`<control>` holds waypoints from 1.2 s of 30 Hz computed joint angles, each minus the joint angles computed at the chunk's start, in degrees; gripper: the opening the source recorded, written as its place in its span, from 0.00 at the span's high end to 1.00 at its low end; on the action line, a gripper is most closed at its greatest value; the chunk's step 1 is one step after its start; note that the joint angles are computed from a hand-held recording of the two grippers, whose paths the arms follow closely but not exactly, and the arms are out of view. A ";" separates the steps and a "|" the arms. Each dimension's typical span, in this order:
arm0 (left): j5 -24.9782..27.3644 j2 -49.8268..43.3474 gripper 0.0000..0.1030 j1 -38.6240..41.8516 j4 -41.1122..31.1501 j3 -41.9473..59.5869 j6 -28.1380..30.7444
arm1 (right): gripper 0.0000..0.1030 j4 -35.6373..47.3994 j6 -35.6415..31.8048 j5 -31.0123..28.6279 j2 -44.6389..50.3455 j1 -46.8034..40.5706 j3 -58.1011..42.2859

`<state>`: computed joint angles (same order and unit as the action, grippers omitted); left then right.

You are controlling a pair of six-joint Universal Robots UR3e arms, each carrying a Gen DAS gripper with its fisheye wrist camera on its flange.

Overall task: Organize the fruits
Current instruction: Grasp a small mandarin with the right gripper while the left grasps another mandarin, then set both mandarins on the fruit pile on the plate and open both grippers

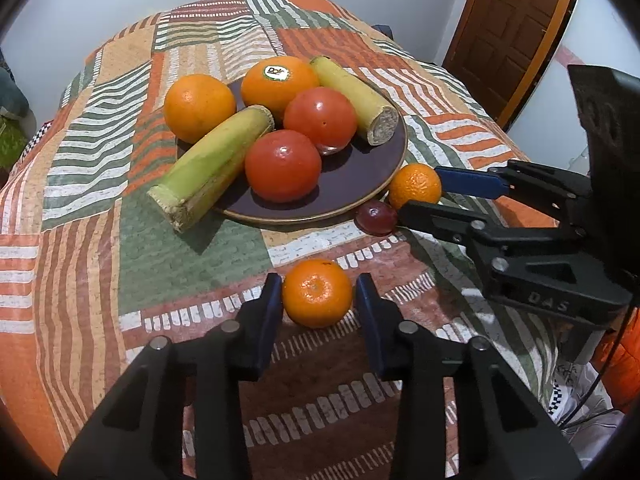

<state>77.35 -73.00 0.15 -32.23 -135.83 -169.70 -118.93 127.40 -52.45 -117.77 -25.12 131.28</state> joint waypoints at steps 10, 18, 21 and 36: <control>-0.96 0.34 0.66 1.74 -0.85 -0.36 1.09 | 0.66 1.50 -0.01 0.66 0.88 -0.09 -0.61; -1.22 -0.05 0.66 1.66 -0.25 -0.37 -0.09 | 0.66 6.94 -2.97 2.43 -2.13 -2.49 -1.66; -1.46 0.90 0.66 2.29 -1.29 -0.15 0.22 | 0.66 6.91 -2.84 2.50 -2.21 -2.62 -1.83; -2.12 2.66 0.66 5.44 -2.57 5.90 -0.10 | 0.66 3.24 0.91 3.77 0.78 -1.10 -6.05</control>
